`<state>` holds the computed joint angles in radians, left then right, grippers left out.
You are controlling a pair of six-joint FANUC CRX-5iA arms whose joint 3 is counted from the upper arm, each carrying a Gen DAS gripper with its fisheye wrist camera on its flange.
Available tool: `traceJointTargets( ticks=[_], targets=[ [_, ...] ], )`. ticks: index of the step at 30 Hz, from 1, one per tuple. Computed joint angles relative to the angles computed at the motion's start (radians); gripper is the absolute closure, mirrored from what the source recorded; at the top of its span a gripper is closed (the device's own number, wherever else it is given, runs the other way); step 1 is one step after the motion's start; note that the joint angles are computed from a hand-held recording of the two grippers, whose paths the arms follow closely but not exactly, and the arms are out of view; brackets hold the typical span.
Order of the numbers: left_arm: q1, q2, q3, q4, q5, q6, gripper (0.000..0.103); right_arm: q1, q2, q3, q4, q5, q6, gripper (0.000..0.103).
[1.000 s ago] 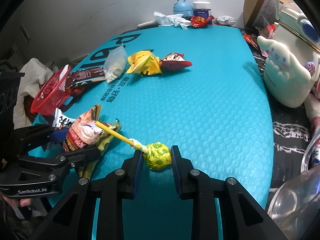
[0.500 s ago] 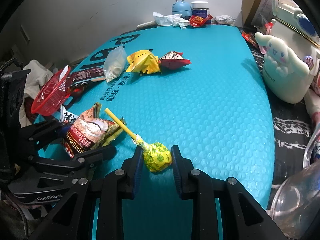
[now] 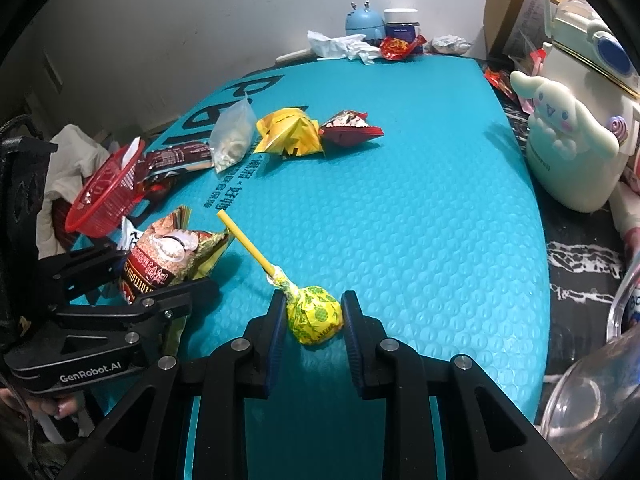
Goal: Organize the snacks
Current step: 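Lift the cereal bag with the left tool while the right tool carries the lollipop to the basket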
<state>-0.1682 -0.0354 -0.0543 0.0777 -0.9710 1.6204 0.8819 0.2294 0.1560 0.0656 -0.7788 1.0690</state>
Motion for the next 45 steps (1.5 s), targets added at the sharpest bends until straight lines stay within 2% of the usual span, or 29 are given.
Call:
traceJointTargets(
  ticks=[10, 25, 36, 45],
  targets=[
    [0.027, -0.041, -0.041, 0.055, 0.01, -0.007, 0.055, 0.012, -0.019, -0.008, -0.018, 0.016, 0.026, 0.077],
    [0.032, -0.165, -0.091, 0.007, 0.048, 0.05, 0.055, 0.07, -0.063, -0.029, 0.004, 0.056, 0.048, 0.077],
    [0.057, -0.261, -0.104, -0.047, 0.078, 0.105, 0.055, 0.09, -0.047, 0.054, -0.035, 0.047, 0.169, 0.077],
    [0.097, -0.303, -0.085, -0.085, 0.106, 0.124, 0.055, 0.102, 0.004, 0.18, -0.099, 0.029, 0.289, 0.077]
  ],
)
